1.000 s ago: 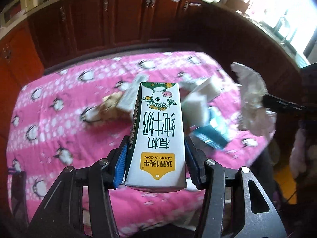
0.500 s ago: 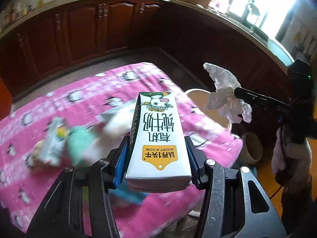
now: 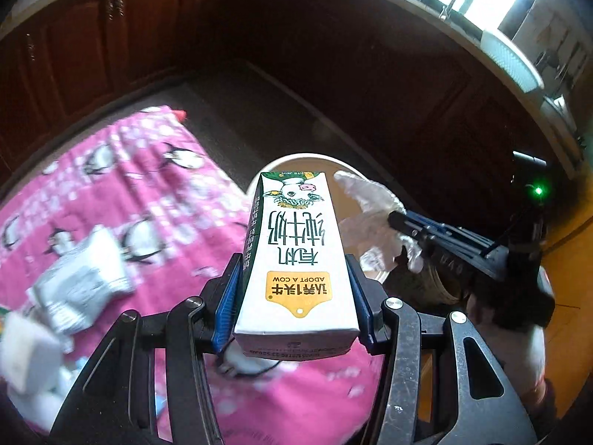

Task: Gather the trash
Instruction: 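Carry carton and tissue to the beige bin and open both tools over it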

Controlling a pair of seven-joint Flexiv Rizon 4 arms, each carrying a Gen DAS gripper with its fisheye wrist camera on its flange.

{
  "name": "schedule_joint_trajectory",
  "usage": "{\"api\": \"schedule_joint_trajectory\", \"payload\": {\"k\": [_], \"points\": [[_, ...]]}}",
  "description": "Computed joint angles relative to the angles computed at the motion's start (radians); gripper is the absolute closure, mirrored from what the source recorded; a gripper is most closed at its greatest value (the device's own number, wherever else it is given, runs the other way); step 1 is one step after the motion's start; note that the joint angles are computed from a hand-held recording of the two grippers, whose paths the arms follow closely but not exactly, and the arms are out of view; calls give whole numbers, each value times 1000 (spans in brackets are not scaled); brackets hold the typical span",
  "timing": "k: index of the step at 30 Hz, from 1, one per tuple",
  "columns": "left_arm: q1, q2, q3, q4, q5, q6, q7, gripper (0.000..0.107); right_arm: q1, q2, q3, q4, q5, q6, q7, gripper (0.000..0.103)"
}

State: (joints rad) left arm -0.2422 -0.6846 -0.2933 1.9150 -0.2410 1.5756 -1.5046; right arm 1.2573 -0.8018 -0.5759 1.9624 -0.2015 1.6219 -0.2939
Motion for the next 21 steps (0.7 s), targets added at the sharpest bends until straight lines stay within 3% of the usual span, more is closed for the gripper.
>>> {"api": "schedule_joint_trajectory", "payload": {"k": [1, 2, 3, 5, 8, 16, 21], "points": [[-15, -19, 11, -24, -1, -5, -4, 56, -5, -7, 0, -5, -1, -15, 2, 86], [-33, -33, 23, -46, -2, -13, -9, 56, -15, -14, 3, -7, -2, -14, 5, 80], [-37, -48, 23, -63, -2, -17, -8, 55, -21, -16, 8, -8, -3, -25, 10, 66], [-21, -78, -3, -88, 0, -32, 14, 55, -22, -19, 6, -2, -2, -30, 32, 58], [-46, -93, 25, -102, 0, -40, 8, 48, -41, -17, 27, 11, 3, -10, 45, 58], [-98, -39, 108, -39, 22, -7, -39, 46, -26, -22, 42, 28, 36, 23, 36, 58], [-69, 9, 89, 23, 28, 21, -56, 46, -17, -27, 46, -6, 32, -6, 31, 57]]}}
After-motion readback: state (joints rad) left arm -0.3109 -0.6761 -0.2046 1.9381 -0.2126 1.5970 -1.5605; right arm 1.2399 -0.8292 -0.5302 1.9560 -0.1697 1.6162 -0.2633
